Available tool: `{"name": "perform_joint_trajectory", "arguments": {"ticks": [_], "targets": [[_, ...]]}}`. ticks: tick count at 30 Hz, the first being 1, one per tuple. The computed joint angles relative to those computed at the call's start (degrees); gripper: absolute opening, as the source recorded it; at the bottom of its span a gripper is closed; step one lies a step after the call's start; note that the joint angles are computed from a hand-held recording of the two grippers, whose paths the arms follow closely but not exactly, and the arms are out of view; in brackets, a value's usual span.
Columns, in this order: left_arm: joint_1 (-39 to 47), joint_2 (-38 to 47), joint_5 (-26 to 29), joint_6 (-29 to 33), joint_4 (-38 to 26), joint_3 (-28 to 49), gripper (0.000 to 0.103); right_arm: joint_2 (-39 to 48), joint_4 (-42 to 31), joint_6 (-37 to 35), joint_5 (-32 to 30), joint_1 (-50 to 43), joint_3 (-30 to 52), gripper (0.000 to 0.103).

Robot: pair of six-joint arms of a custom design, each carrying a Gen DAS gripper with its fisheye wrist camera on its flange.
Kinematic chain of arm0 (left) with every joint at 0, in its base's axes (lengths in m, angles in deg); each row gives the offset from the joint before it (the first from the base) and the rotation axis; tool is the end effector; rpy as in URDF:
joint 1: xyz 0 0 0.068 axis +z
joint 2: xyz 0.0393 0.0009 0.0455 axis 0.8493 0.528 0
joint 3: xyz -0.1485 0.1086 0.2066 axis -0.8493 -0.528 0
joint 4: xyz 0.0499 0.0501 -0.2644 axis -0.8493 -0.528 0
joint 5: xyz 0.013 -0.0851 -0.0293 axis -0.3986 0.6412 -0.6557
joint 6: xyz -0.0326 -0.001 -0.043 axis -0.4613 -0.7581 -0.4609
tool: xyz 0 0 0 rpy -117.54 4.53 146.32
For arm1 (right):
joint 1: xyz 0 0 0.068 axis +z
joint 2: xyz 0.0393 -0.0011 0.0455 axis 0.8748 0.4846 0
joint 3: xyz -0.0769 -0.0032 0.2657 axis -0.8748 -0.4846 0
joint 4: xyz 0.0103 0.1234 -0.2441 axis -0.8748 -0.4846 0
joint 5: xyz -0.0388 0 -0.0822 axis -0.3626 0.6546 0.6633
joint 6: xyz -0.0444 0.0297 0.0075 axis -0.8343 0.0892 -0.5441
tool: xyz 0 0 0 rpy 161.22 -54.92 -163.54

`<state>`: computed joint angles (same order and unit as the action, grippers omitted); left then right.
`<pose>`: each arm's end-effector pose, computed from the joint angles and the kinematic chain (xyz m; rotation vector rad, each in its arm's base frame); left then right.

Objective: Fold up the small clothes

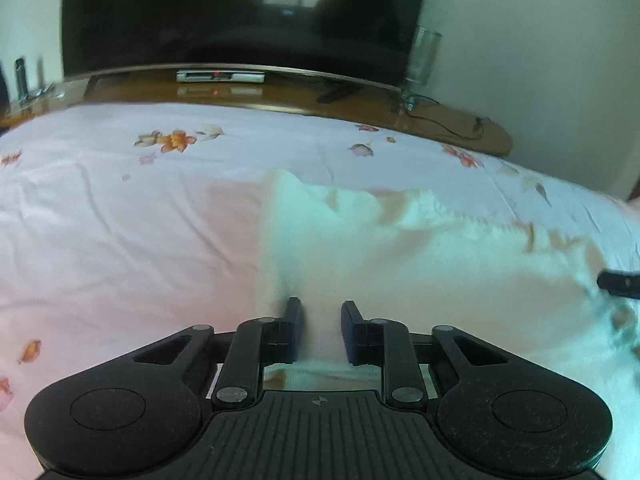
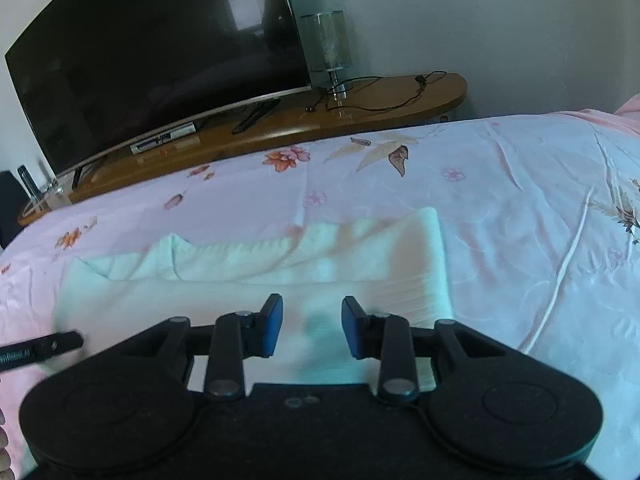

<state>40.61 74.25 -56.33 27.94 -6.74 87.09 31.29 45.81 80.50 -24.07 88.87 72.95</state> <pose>0.2827 -0.0867 -0.0022 0.0246 2.3264 -0.2031 0.2629 0.1255 0.0328 0.2072 2.2811 0.1283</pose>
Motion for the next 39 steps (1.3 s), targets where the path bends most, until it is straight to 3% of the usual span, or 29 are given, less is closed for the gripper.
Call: {"name": "perform_joint_trajectory", "arguments": {"ticks": [4, 6, 9, 13, 15, 18, 20, 23, 25, 26, 30, 35, 39], "targets": [[0.77, -4.48, 1.15, -3.92, -5.17, 1.02, 0.024, 1.83, 0.25, 0.85, -0.98, -1.94, 0.63, 0.034], [-0.47, -5.07, -0.15, -1.60, -5.13, 2.21, 0.024, 1.97, 1.24, 0.54, -0.28, -2.00, 0.43, 0.034], [-0.45, -3.45, 0.37, -1.37, -9.84, 7.40, 0.024, 2.20, -0.15, -0.11, 0.22, -2.40, 1.82, 0.033], [0.54, 1.74, -0.88, -1.36, -12.58, 12.45, 0.024, 3.37, -2.54, -1.00, 2.60, -3.27, 4.00, 0.048], [0.82, 3.19, -0.87, -0.28, -8.28, 11.06, 0.024, 4.72, -3.01, -3.08, 1.60, -3.81, 4.56, 0.043], [0.83, 1.54, -0.70, -0.84, -11.54, 11.46, 0.024, 6.39, -2.18, -5.17, 2.36, -3.84, 4.45, 0.035], [0.96, -0.81, -0.29, -2.47, -13.52, 10.70, 0.024, 4.68, -3.84, -3.80, 2.23, -3.87, 4.12, 0.034], [0.32, -3.75, 0.63, -2.29, -11.51, 6.92, 0.025, 0.98, -0.31, -2.07, 2.72, -2.52, 0.03, 0.036], [-0.32, -3.97, 0.94, -1.67, -10.98, 5.52, 0.047, -0.90, 0.56, -2.06, 4.35, -0.49, -2.19, 0.038], [-0.52, -3.32, 1.25, -1.51, -9.44, 4.60, 0.050, -1.52, 0.57, -2.07, 4.74, 0.51, -3.15, 0.038], [-2.63, -2.54, -1.78, -0.23, -8.51, 3.40, 0.050, 0.24, -4.34, -1.38, 4.18, 1.09, -2.69, 0.037], [-4.57, -7.90, -2.07, -2.08, -9.00, -1.20, 0.052, -5.12, -2.22, 0.97, 4.19, 2.51, -7.19, 0.038], [-6.24, -6.21, -4.49, -1.69, -9.54, -0.75, 0.056, -6.75, -3.33, 1.50, 5.23, 4.92, -8.15, 0.041]]}}
